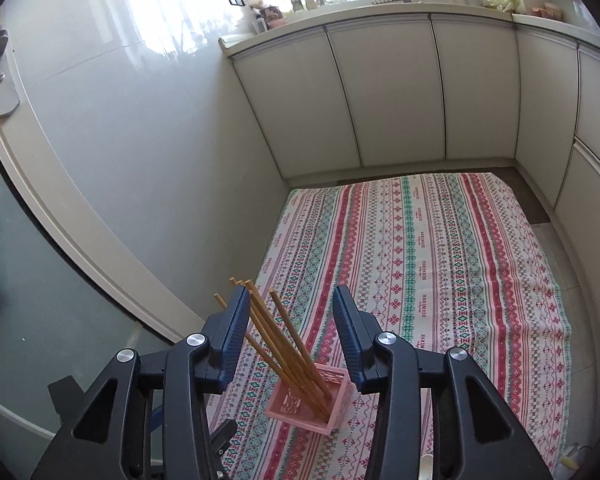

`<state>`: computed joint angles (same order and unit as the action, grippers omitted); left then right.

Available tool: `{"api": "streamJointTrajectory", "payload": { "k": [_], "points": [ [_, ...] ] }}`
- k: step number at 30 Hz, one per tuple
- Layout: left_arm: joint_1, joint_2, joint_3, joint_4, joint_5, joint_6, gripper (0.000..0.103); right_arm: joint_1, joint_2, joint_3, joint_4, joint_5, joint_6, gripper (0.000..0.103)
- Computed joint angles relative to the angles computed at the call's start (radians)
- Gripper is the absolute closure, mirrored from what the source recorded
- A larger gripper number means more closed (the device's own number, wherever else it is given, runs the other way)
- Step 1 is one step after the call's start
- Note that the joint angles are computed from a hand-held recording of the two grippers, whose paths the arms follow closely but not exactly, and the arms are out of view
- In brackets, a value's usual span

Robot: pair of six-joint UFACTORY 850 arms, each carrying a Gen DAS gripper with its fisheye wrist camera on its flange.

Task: Organize utensils
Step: 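Move the left tool to the white plastic spoon and close on its handle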

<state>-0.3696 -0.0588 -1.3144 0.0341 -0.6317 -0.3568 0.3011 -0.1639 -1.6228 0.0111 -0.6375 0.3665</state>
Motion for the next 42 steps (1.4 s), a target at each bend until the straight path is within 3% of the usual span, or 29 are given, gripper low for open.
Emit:
{"api": "streamJointTrajectory", "payload": {
  "k": [14, 21, 29, 42],
  "points": [
    [-0.086, 0.025, 0.010, 0.009, -0.028, 0.019, 0.018, -0.054, 0.222, 0.256, -0.061, -0.096, 0.031, 0.037],
    [-0.137, 0.014, 0.013, 0.024, -0.060, 0.031, 0.018, -0.103, 0.300, 0.372, -0.006, -0.156, 0.003, 0.030],
    [-0.176, -0.050, -0.019, -0.077, -0.119, 0.116, 0.018, -0.198, 0.333, 0.480, 0.038, -0.217, -0.017, 0.029],
    [-0.260, -0.214, -0.132, -0.238, -0.203, 0.240, 0.019, -0.345, 0.336, 0.544, 0.071, -0.310, -0.061, 0.029]
  ]
}}
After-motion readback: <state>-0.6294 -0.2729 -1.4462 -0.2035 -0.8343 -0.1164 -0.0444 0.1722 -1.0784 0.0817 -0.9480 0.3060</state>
